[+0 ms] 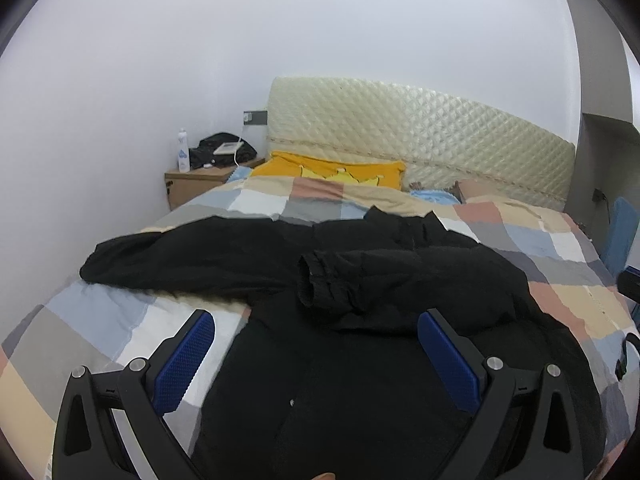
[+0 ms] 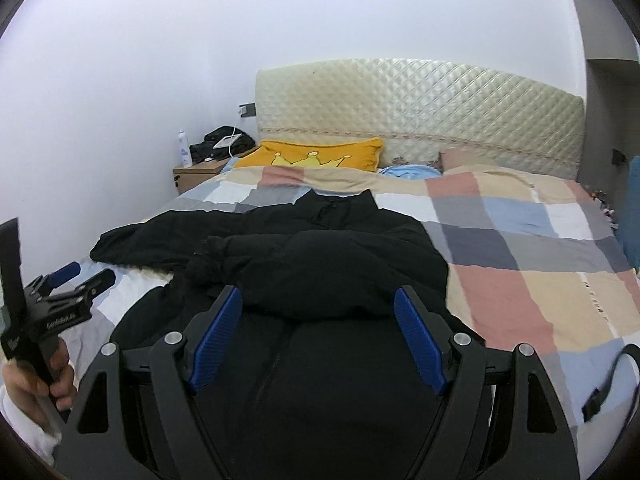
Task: Fold large clothes
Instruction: 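Open the right gripper and withdraw it from the folded sleeve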
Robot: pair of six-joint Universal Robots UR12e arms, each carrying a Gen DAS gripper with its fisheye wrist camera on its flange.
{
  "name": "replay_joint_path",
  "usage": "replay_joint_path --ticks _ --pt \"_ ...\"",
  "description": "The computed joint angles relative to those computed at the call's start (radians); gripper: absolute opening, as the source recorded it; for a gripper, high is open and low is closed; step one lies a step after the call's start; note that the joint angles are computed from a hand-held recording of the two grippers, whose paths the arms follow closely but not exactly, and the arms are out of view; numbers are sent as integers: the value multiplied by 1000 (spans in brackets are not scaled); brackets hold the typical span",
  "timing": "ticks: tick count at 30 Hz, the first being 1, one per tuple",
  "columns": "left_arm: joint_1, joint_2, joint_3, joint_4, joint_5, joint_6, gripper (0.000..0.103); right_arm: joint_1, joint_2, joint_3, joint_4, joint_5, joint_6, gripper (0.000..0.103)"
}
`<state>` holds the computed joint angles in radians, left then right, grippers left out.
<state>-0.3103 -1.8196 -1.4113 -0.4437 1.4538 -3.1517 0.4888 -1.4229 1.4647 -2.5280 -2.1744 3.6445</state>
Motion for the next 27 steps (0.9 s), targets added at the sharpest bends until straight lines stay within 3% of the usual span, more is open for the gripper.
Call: replay_joint_path --ticks 6,10,27 --pt "-11 20 -27 7 -5 33 103 24 -36 73 -48 -58 36 79" --pt "-21 18 -23 -13 21 37 103 26 -49 105 -40 -46 76 79" --pt "-25 1 -1 -116 -20 33 103 66 -60 145 9 -63 174 79"
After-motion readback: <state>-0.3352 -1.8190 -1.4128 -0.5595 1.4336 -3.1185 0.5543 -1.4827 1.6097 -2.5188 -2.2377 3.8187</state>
